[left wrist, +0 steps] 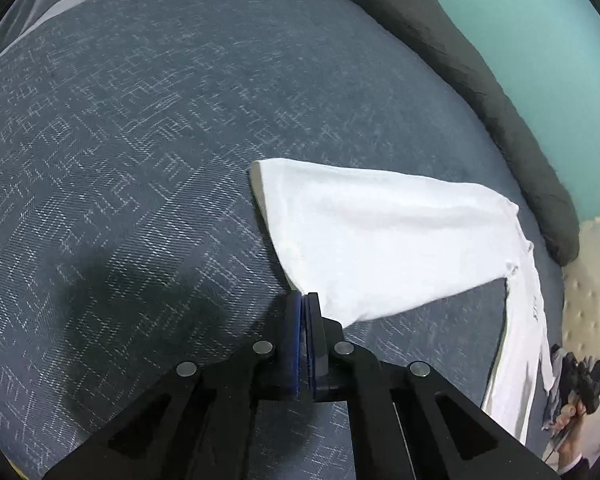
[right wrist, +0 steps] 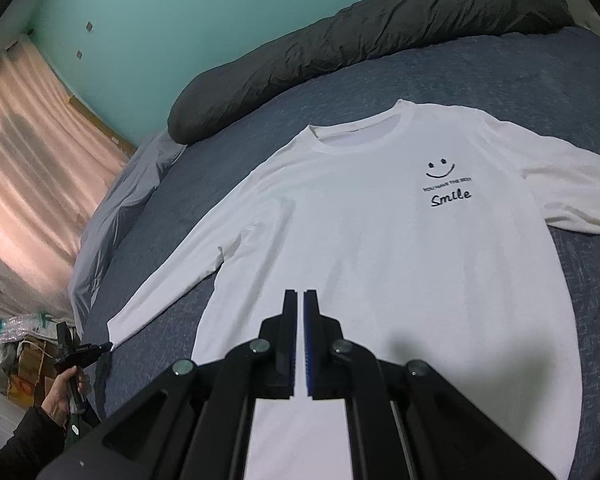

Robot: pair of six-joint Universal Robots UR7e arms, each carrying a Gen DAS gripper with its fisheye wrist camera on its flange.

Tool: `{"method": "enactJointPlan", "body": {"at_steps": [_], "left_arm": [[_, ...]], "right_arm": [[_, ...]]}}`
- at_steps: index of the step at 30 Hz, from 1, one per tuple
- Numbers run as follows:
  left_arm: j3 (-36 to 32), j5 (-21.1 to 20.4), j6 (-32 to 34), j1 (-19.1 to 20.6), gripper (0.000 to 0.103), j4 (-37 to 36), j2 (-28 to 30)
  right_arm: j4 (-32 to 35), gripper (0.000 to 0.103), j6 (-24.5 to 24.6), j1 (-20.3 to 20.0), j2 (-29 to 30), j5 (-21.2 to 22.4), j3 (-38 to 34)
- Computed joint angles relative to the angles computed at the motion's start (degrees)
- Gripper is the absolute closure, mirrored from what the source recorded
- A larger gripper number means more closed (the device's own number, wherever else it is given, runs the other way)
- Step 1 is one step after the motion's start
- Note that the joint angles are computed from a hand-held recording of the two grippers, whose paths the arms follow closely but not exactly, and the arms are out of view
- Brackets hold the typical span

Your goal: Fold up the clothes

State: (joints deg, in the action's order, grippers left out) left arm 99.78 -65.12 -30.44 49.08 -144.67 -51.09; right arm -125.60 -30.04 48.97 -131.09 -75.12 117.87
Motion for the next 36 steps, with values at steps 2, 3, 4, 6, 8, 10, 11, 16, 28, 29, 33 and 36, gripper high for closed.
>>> {"method": "enactJointPlan", "body": {"at_steps": [2,3,4,6,8,10,11,16,28,29,33,36], "left_arm": [[0.3,0.3,0.2,-0.2,0.101,0.2,-0.4],[0.3,0.5,0.0,-0.2,0.101,0.4,-0.5],[0.3,1.0,-0.2,-0.3,0.101,0.7,-0.7],[0.2,2.0,-0.4,-0.3,0.101,1.0,-1.2],[-0.6,2.9,-0.1,0.1,0.101,1.9,-1.3],[-2.8,3.5,1.0,1.3,0.101,3.5,-0.5],[-3.0,3.8,1.4,1.7,0.101,4.3,-0.9],[-0.6,3.1,0.8,2.9,0.101,5.2,-2.3],[-0.8,8.1,-2.6,-0.6,0.065,7.2,-2.0],[-0.9,8.1,-2.6,-1.2,0.063,6.8,-1.7],[-3.8,7.7,-2.3,-4.1,0.061,5.1,3.2],[-8.3,6.6,-1.4,-5.7,0.061,4.7,8.3]], "right_arm": [[0.6,0.1,0.2,-1.4,-0.3,1.1,0.0],[0.9,0.1,0.3,-2.0,-0.5,1.6,0.0],[1.1,0.1,0.4,-2.6,-0.6,2.2,0.0],[1.6,0.1,0.2,-3.4,-0.9,2.8,-0.1],[1.8,0.1,-0.2,-3.8,-1.0,2.9,-0.1],[2.1,0.1,-0.5,-4.5,-1.2,3.1,-0.2],[2.3,0.1,-0.6,-4.9,-1.2,3.3,-0.2],[4.4,0.1,-2.6,-9.2,-2.6,6.2,-0.2],[19.3,0.1,-17.6,-35.5,-8.8,21.5,-3.9],[21.8,0.1,-19.9,-39.1,-9.3,23.6,-4.8],[35.6,0.081,-31.5,-56.7,-10.0,33.5,-10.7],[49.1,0.047,-41.7,-69.1,-8.8,40.8,-16.4]]}}
